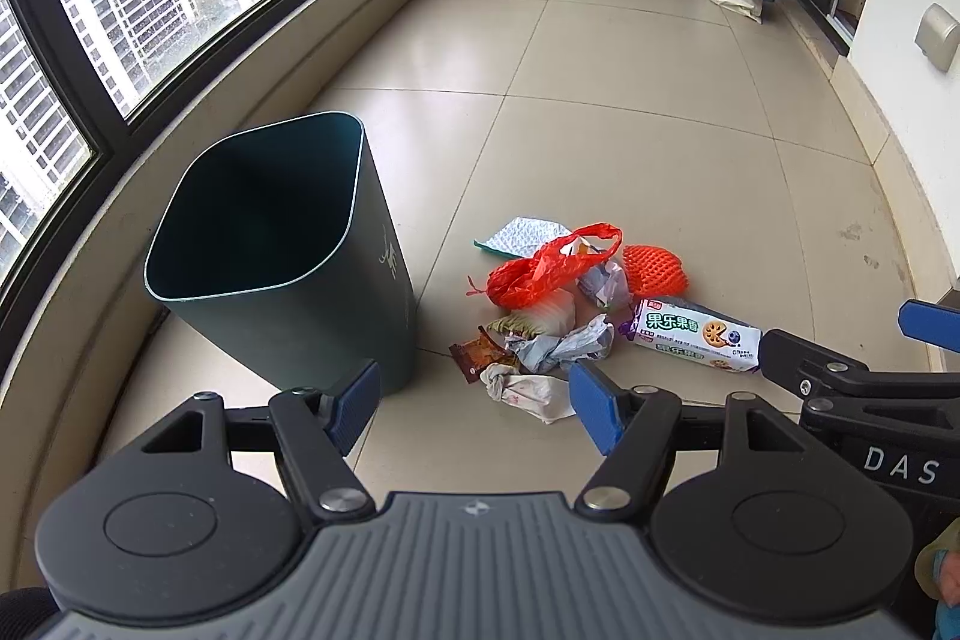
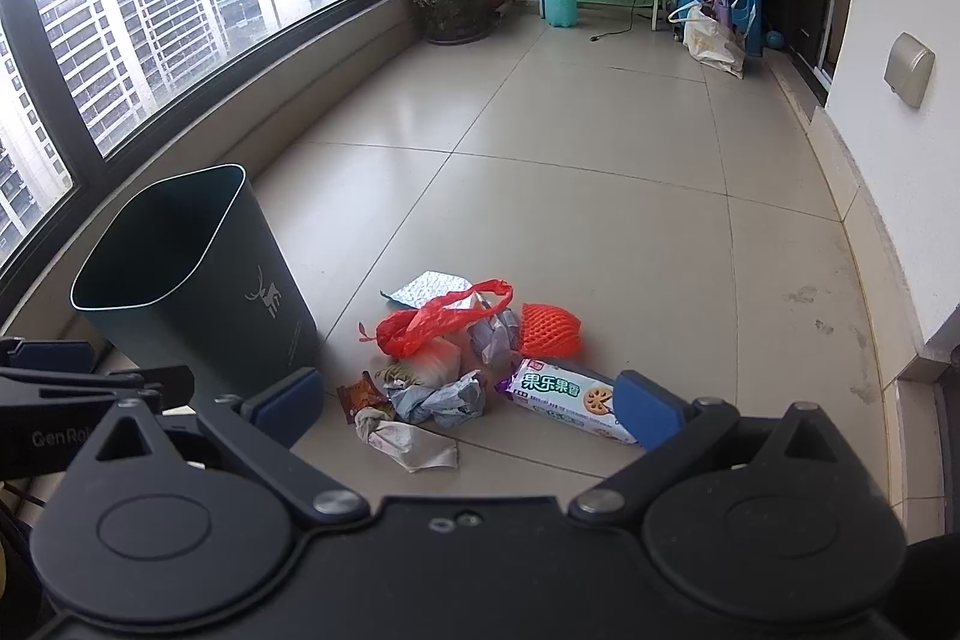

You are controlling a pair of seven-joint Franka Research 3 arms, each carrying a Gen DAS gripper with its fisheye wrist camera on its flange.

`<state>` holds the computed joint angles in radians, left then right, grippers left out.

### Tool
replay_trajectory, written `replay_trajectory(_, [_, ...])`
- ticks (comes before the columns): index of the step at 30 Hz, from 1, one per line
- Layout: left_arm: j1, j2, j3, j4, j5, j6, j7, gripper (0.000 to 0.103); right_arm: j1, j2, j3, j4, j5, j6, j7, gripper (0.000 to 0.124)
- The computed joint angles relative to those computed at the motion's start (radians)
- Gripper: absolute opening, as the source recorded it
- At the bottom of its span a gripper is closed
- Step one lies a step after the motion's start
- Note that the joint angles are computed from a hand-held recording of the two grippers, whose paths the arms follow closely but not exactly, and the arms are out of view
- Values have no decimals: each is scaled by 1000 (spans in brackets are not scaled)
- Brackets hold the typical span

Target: Collect trash

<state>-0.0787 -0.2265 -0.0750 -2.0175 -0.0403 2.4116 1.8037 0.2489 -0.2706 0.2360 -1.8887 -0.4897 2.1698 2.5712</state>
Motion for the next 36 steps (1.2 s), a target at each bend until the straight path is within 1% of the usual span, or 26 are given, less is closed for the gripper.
replay_trajectory(29, [1,6,3,5,-28,-3,12,69,3,3,-5,2,18,-5,-7,102])
replay_trajectory(36, [5,11,1,7,-22,-4,-1,69,3,3,-5,3,17,-6,-7,102])
